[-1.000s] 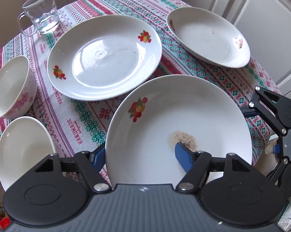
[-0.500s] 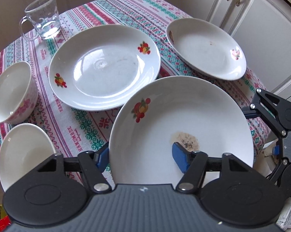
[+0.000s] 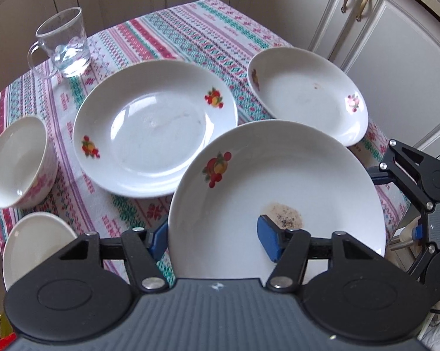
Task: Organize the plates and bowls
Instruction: 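Lift the stained plate by its rim with the left gripper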
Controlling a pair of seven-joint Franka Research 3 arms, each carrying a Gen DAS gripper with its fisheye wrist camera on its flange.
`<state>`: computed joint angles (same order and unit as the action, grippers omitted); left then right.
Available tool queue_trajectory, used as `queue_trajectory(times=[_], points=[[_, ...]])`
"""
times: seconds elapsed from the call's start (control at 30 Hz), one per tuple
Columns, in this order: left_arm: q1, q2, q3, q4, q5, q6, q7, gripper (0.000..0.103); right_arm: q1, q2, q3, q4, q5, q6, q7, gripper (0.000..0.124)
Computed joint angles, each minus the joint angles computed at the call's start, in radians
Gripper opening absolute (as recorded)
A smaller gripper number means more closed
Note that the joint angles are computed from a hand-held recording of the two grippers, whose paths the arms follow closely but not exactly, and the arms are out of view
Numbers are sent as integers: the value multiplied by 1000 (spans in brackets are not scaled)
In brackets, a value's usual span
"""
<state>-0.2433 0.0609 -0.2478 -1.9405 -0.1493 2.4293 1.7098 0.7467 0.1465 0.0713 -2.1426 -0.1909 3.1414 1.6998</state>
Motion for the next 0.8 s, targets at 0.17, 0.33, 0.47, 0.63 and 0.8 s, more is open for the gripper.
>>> queue_trajectory(times=[0.17,0.33,0.47,0.63,0.8], points=[[-5,36,-8,54,9,-7,6,61,-2,-15,-19,-6,-31,-9,28,103],[-11,96,-22,133,26,-16,8,61,-14,-35,-41,-16,-98,-9,86,103],[-18,154,-36,210,42,-32,16,61,-31,-48,-57,-22,-177,-12,156,103],[-34,239,-51,321,71,-55,21,61,-58,-61,-74,-22,-319,-25,298,103],[-48,323,-64,432,88,-94,41,61,-99,-76,-68,-29,-451,-42,431,103]])
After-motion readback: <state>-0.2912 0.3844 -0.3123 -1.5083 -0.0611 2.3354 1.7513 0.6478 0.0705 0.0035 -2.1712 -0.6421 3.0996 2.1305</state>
